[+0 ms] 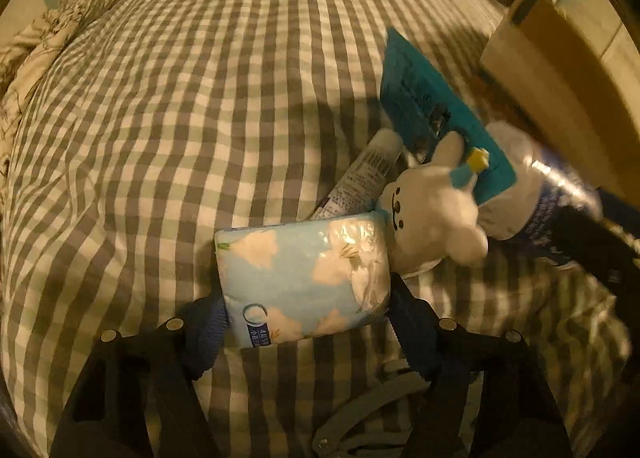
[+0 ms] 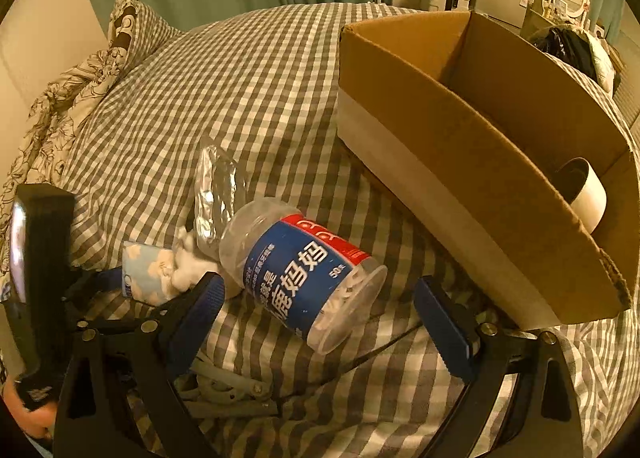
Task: Organize objects
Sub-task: 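Grasp the blue floral tissue pack with the left tool while the right tool grasps the clear labeled jar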
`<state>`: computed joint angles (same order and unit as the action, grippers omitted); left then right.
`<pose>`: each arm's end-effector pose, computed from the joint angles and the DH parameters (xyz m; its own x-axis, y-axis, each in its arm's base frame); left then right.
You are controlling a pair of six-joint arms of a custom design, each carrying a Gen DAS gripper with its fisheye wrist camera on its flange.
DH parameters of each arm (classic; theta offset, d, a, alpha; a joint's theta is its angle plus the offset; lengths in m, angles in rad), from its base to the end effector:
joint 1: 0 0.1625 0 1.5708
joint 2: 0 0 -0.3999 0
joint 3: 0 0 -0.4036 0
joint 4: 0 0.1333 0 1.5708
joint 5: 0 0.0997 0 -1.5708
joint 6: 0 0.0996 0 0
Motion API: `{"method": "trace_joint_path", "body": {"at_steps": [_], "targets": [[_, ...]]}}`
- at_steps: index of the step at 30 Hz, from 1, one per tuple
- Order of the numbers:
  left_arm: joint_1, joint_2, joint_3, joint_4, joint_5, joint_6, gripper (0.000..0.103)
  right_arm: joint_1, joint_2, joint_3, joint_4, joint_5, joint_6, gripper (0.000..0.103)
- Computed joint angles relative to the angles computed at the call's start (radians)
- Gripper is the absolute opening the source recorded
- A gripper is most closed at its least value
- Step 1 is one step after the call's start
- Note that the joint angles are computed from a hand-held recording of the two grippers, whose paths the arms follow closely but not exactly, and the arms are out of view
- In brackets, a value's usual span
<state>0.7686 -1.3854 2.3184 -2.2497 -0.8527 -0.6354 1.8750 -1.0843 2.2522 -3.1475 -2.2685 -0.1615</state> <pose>-0.1434 -0.4152 0.1336 -0.7386 0.1289 -0.6617 0.3199 0.9310 -0.1756 0.2060 -0.4248 0.1143 -0.7529 -0.1268 0.6458 -0.4011 0.8663 -0.2975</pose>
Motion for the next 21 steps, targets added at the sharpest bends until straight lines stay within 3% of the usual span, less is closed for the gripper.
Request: {"method": "trace_joint_path", "body": {"at_steps": [3, 9, 13, 19, 21], "targets": [[-0.044, -0.084, 0.052, -0.028, 0.032, -0.032, 0.074, 0.007, 0.004, 0.0, -0.031, -0.008, -0.012, 0.096], [-0.093, -0.203, 0.1, 0.018, 0.102, -0.124, 0.074, 0.021, 0.026, -0.021, -0.098, 0.023, -0.128, 0.096], [-0.074, -0.229, 0.095, 0.027, 0.102, -0.118, 0.074, -0.013, 0.042, -0.062, 0.044, 0.062, -0.107, 0.096], [-0.039, -0.191, 0.077, -0.007, 0.075, -0.077, 0.074, -0.039, 0.091, -0.118, 0.23, 0.04, -0.067, 0.096], [-0.033, -0.188, 0.075, -0.002, 0.074, -0.083, 0.074, -0.036, 0.11, -0.127, 0.237, 0.017, -0.067, 0.095]]}}
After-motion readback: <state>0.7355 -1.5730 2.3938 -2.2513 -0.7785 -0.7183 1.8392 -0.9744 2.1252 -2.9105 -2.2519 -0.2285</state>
